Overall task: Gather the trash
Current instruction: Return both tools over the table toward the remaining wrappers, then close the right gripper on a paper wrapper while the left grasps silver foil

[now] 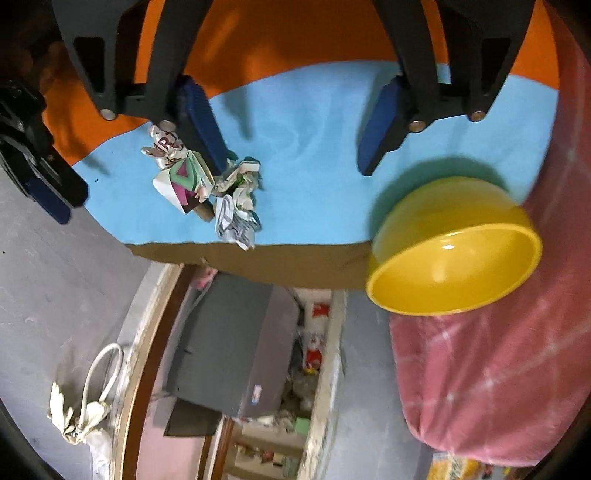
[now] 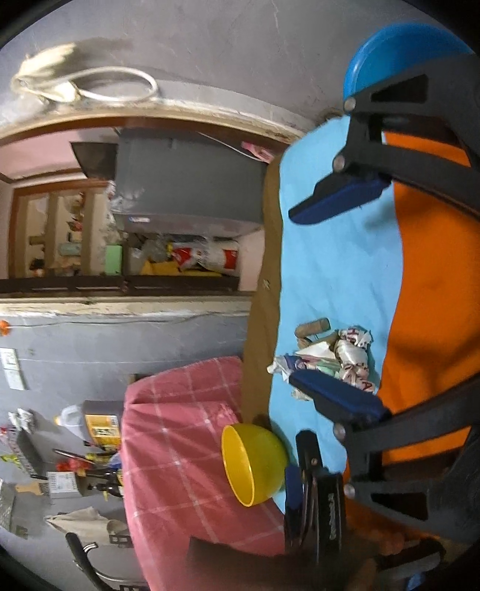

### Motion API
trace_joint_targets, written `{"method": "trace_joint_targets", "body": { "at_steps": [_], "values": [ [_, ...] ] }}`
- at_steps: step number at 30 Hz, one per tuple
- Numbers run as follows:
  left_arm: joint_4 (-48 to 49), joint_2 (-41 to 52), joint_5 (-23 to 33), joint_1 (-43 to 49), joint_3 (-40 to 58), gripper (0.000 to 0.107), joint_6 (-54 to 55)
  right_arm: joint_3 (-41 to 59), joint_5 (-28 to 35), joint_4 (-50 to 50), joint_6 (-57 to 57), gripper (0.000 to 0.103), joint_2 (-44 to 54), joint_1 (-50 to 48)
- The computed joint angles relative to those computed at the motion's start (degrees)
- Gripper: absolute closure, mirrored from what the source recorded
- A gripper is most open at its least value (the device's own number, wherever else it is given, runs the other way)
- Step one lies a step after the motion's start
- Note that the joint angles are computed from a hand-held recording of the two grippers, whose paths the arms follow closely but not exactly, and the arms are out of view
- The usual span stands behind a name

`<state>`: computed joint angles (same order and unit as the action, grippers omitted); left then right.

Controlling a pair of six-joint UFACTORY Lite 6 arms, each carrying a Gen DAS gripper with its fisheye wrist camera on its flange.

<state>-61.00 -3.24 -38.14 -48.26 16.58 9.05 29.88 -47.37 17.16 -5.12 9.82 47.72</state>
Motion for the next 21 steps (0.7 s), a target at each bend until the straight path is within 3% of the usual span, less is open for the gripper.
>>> {"method": "trace_joint_targets", "body": {
  "at_steps": [9,15,21],
  "values": [
    [24.81,3.25,7.94,12.12,2.89,0.061,-13.74,15.28,16.54,-12.14,6.35,0.062,10.35,-3.36],
    [37.81,4.13,10.34,17.04,4.06,0.072,-22.79,18.22,19.04,-25.43,18.02,0.069,12.97,-5.86],
    [46.39,4.60,11.78,19.77,5.51,0.086,-28.53,19.38,20.21,-25.92,17.60,0.071,13.91,-4.75]
  ]
}}
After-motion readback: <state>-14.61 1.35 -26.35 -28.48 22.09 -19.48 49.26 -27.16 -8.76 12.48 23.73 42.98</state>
